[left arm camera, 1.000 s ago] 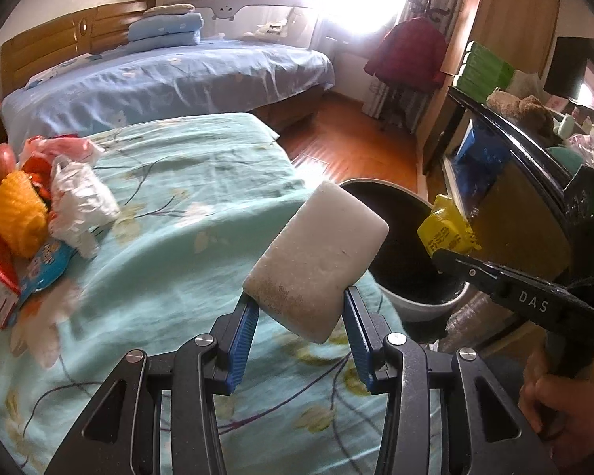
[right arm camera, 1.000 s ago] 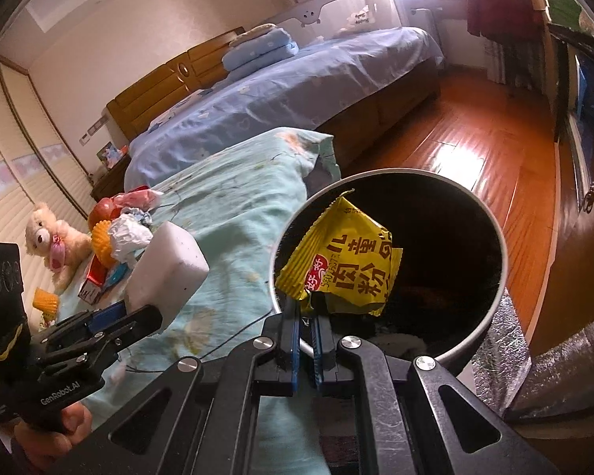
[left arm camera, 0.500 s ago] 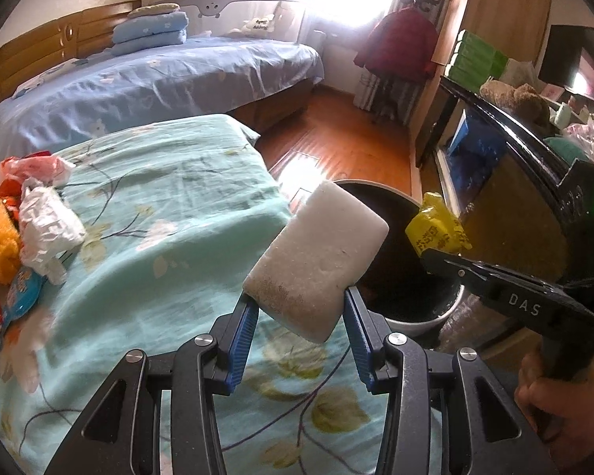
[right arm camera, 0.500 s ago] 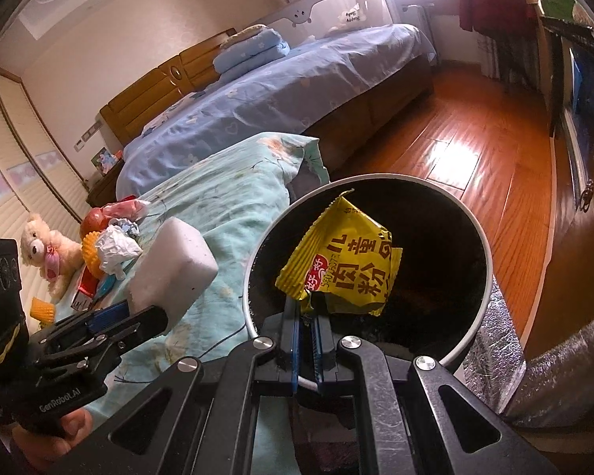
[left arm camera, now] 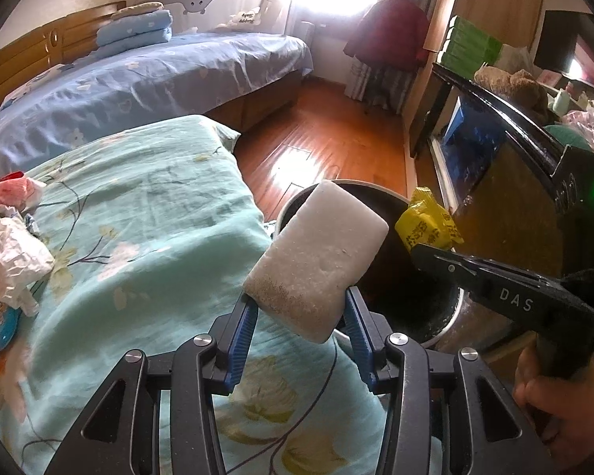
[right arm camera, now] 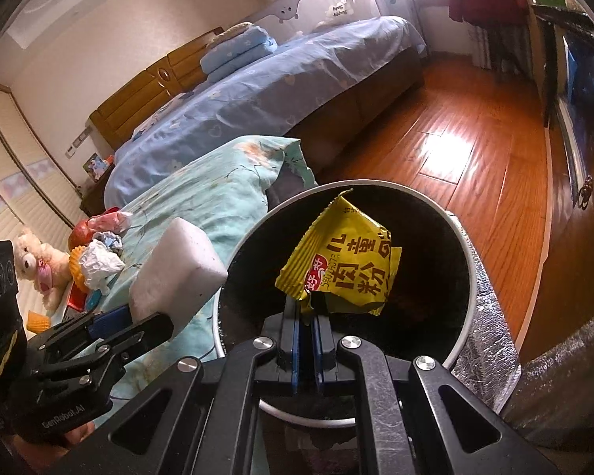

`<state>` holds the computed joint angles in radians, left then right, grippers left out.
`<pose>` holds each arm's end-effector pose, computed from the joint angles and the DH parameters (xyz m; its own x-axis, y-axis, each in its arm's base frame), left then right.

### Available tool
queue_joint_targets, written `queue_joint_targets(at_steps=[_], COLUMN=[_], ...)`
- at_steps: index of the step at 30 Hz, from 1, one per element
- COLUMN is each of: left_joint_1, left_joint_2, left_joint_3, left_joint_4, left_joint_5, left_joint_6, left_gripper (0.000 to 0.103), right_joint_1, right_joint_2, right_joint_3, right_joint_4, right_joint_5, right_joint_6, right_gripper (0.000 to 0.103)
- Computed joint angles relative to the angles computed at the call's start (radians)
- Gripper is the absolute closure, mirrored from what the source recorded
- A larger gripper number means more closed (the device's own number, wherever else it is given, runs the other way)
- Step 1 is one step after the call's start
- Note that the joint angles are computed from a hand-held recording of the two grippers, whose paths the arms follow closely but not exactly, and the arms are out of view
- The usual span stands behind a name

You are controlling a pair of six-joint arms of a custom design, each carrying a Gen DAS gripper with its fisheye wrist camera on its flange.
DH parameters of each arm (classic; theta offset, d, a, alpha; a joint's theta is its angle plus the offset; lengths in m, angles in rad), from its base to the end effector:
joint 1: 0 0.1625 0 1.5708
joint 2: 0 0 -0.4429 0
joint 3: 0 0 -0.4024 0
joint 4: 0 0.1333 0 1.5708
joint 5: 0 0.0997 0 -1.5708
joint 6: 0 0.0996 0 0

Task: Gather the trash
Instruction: 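Carry the yellow packet and white sponge over the bin and release both, then grasp the crumpled white paper with the right gripper while the left gripper grasps the red-white milk carton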

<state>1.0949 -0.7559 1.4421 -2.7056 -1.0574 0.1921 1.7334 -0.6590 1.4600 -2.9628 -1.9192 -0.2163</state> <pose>-0.1867 -0.7600 0.1764 -0.7770 0.3588 -0.5172 0.5717 0.7462 -0.3412 0.2219 -0.7390 0.1226 -0.9071 -0.1411 0.3965 -0.3370 0.8080 -0.4834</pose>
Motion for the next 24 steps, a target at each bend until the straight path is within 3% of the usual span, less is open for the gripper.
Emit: queue_joint_targets(at_steps=[14,18,22,24], left_joint_1=[-0.007,-0.007,-0.005,-0.002], left_joint_2=[0.039,0.036,0.017,-0.002], left_joint_3=[-0.054,-0.053,-0.03,-0.005], left_joint_4=[0.03,0.038,0.029,0.016], left_joint_5=[0.001,-0.004,-0.009,-0.018], left_joint_6=[-0.003,-0.023,-0.028,-0.034], left_gripper=[0.056,0.051,0.047,0.044], right_joint_1=[-0.012,-0.015,-0.015,-0.013], right_joint_2=[0.016,0.017,0.015,0.012], right_joint_3=[-0.042,-0.048,-0.043,-0.034], right_joint_4=[0.042,0.045,0.039,0.029], right_joint_5=[-0.002,-0.006,-0.011,-0.006], right_joint_6=[0.008,0.024,0.03,0.032], right_gripper=[0.097,0.09,0.071,0.068])
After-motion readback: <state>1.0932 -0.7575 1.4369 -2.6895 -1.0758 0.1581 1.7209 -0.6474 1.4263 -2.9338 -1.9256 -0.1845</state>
